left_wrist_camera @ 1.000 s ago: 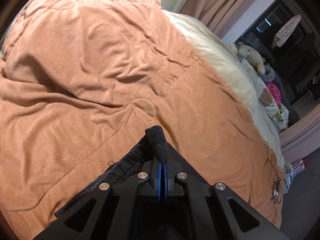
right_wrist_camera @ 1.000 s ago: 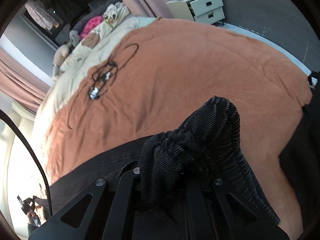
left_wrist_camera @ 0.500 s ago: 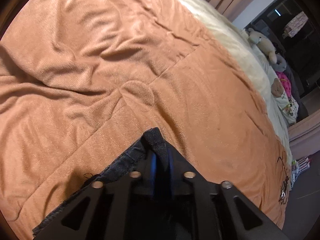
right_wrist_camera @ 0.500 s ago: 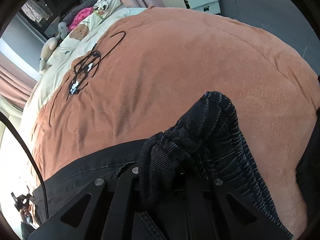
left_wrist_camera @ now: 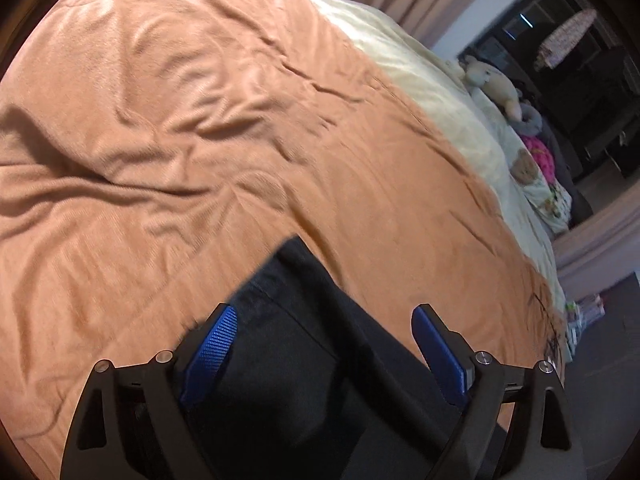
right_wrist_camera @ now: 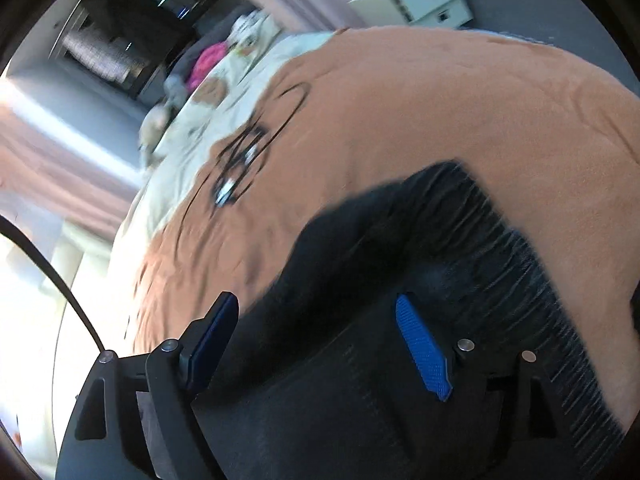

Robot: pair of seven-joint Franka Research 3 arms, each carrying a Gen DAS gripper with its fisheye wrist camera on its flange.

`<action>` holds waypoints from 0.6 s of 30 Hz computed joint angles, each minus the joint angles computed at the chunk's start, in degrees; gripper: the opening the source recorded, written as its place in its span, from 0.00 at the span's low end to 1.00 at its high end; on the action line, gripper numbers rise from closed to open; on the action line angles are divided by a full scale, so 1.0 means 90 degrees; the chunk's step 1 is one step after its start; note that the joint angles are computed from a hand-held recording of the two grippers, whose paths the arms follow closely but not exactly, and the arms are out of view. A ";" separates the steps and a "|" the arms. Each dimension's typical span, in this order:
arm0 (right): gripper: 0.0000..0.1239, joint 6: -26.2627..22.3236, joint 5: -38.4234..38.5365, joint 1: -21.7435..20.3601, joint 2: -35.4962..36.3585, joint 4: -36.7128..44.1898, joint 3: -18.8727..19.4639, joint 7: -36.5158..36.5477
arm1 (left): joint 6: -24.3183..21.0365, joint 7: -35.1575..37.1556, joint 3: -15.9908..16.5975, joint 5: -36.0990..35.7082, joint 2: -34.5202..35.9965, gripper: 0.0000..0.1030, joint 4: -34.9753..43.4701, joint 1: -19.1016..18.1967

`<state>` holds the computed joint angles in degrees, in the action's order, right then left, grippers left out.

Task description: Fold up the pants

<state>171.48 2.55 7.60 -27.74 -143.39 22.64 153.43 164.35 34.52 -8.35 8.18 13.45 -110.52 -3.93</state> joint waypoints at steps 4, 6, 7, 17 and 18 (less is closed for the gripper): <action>0.65 -0.0130 0.0122 0.0538 0.0204 0.0180 -0.0199 -0.0347 | -0.0008 0.0444 -0.0373 -0.0405 -0.0032 0.87 -0.0047 -0.0037; 0.65 -0.0171 0.0206 0.0810 0.0423 0.0333 -0.0285 -0.0555 | -0.0040 0.0635 -0.0481 -0.0559 0.0012 0.87 0.0020 -0.0098; 0.65 -0.0173 0.0211 0.0891 0.0503 0.0395 -0.0324 -0.0657 | -0.0034 0.0783 -0.0559 -0.0648 0.0059 0.87 0.0085 -0.0125; 0.65 -0.0284 0.0109 0.1263 0.0834 0.0513 -0.0393 -0.0918 | -0.0413 0.1199 -0.0622 -0.0644 0.0396 0.87 0.0682 -0.0630; 0.65 -0.0334 0.0063 0.1251 0.0758 0.0449 -0.0348 -0.0906 | -0.0409 0.1182 -0.0608 -0.0602 0.0340 0.87 0.0620 -0.0671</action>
